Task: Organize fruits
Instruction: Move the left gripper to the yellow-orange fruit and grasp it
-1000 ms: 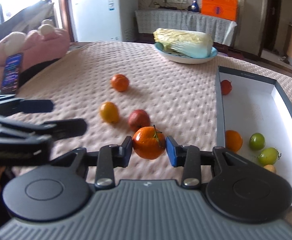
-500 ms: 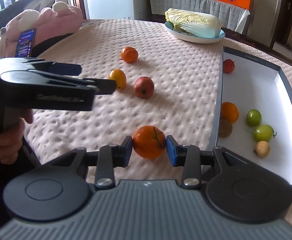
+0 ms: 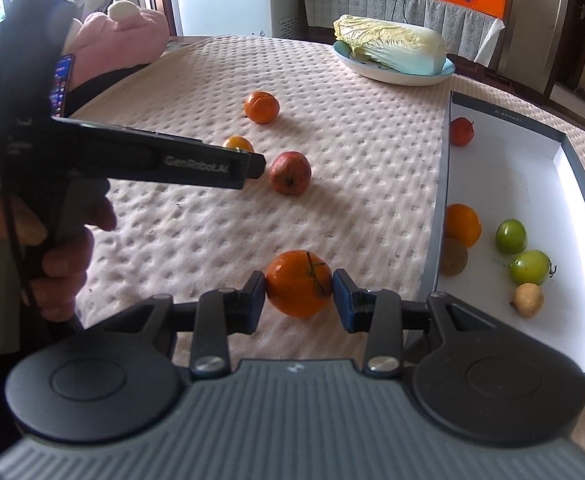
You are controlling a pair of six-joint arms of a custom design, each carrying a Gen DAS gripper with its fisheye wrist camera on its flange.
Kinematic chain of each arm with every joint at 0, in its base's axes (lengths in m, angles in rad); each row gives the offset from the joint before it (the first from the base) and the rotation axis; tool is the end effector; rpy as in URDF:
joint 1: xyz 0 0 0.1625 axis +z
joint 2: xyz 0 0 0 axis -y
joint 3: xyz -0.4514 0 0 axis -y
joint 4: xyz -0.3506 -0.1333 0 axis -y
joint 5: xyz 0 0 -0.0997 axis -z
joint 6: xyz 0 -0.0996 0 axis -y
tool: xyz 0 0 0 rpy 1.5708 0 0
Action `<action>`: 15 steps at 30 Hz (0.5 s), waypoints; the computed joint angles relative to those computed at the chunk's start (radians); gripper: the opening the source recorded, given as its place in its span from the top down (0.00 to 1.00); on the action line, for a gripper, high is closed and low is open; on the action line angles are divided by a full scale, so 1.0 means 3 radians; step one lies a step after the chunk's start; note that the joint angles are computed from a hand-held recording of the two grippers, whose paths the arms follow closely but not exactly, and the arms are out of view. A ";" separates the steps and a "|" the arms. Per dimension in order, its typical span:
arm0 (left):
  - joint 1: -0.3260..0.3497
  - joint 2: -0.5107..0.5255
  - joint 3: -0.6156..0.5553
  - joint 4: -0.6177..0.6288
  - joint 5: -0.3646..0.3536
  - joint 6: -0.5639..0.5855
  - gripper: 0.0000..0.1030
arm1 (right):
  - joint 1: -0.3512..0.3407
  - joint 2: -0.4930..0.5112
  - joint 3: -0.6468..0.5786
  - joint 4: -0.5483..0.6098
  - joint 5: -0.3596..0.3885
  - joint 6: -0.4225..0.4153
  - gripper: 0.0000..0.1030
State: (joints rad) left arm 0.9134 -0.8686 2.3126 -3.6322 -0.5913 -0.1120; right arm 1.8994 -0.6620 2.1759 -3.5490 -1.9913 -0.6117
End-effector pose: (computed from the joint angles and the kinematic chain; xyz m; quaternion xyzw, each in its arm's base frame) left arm -0.1036 -0.4877 0.1718 0.0888 0.8482 -0.4167 0.3148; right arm 0.2509 -0.4489 0.0533 0.3884 -0.8702 0.1941 0.2328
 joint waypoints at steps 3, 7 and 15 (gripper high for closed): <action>0.0037 0.0015 -0.0043 0.0085 -0.0008 -0.0064 0.43 | -0.0004 -0.0002 0.0000 0.0008 0.0005 -0.0006 0.61; 0.0064 0.0043 -0.0080 0.0082 -0.0021 -0.0065 0.45 | -0.0006 -0.0011 -0.0004 0.0033 0.0011 -0.0008 0.61; 0.0091 0.0074 -0.0126 0.0081 -0.0005 -0.0064 0.51 | -0.0012 -0.0016 -0.0001 0.0044 0.0017 -0.0020 0.61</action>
State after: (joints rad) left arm 0.9408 -0.8465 2.2748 -3.6080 -0.5929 -0.1313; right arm 1.8957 -0.6668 2.1758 -3.5358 -1.9862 -0.6178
